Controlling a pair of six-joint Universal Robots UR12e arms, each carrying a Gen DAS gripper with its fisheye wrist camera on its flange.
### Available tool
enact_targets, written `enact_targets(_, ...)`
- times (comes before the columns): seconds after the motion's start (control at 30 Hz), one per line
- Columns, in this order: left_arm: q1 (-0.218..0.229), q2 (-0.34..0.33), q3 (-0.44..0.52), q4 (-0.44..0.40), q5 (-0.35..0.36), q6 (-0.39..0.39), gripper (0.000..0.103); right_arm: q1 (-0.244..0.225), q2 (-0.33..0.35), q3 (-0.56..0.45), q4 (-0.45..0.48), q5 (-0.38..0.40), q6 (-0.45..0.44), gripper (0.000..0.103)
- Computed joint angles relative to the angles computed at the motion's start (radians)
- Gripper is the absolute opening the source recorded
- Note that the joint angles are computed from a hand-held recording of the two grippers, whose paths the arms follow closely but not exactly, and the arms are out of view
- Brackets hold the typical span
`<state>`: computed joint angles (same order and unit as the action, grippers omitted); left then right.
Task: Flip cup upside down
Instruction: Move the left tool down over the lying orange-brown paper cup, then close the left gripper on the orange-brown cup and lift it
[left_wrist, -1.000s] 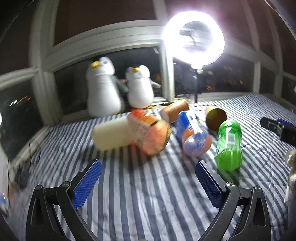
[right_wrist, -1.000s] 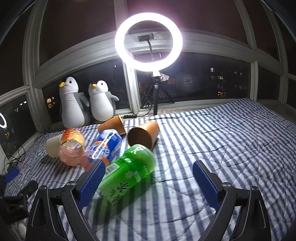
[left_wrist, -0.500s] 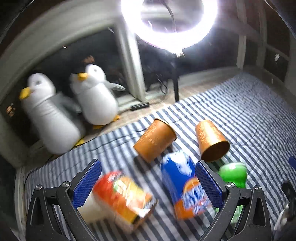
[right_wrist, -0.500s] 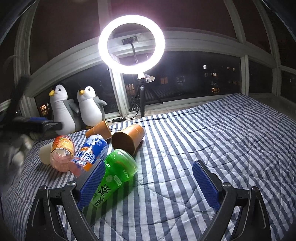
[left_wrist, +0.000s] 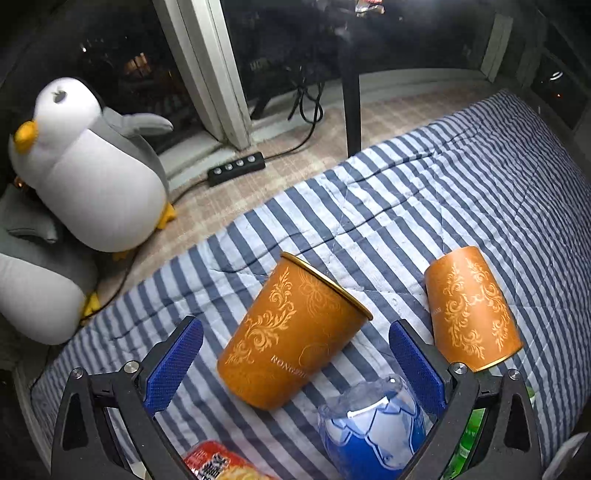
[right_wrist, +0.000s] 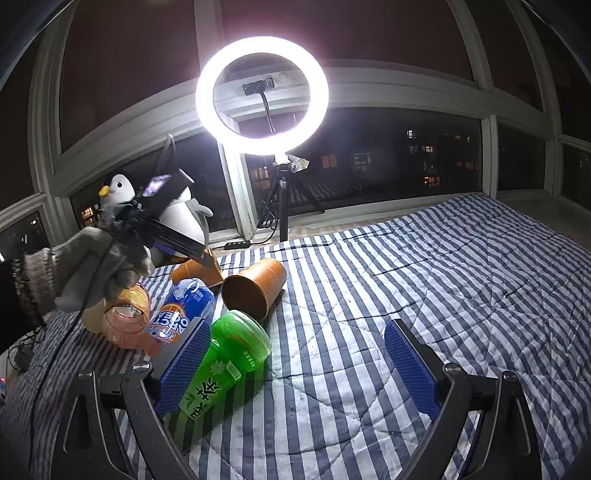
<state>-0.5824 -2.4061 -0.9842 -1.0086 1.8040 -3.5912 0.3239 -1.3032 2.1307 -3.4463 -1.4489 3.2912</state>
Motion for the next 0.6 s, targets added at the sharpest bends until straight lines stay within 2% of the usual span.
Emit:
enact_targets(0.3,0.004,-0.042,0.067,-0.108,-0.032,0.015,0.095,-0.014,0.006,-0.019,0.05,0.037,0.038,0.093)
enact_targets(0.43,0.001,-0.06,0.102,-0.164,-0.025,0.034,0.086,-0.02,0.002,-0.019,0.061,0.043,0.052,0.093)
enact_targets(0.6,0.0,-0.064,0.104,-0.162,-0.006,0.046,0.08,-0.03,-0.004,-0.02,0.072,0.048,0.068,0.093)
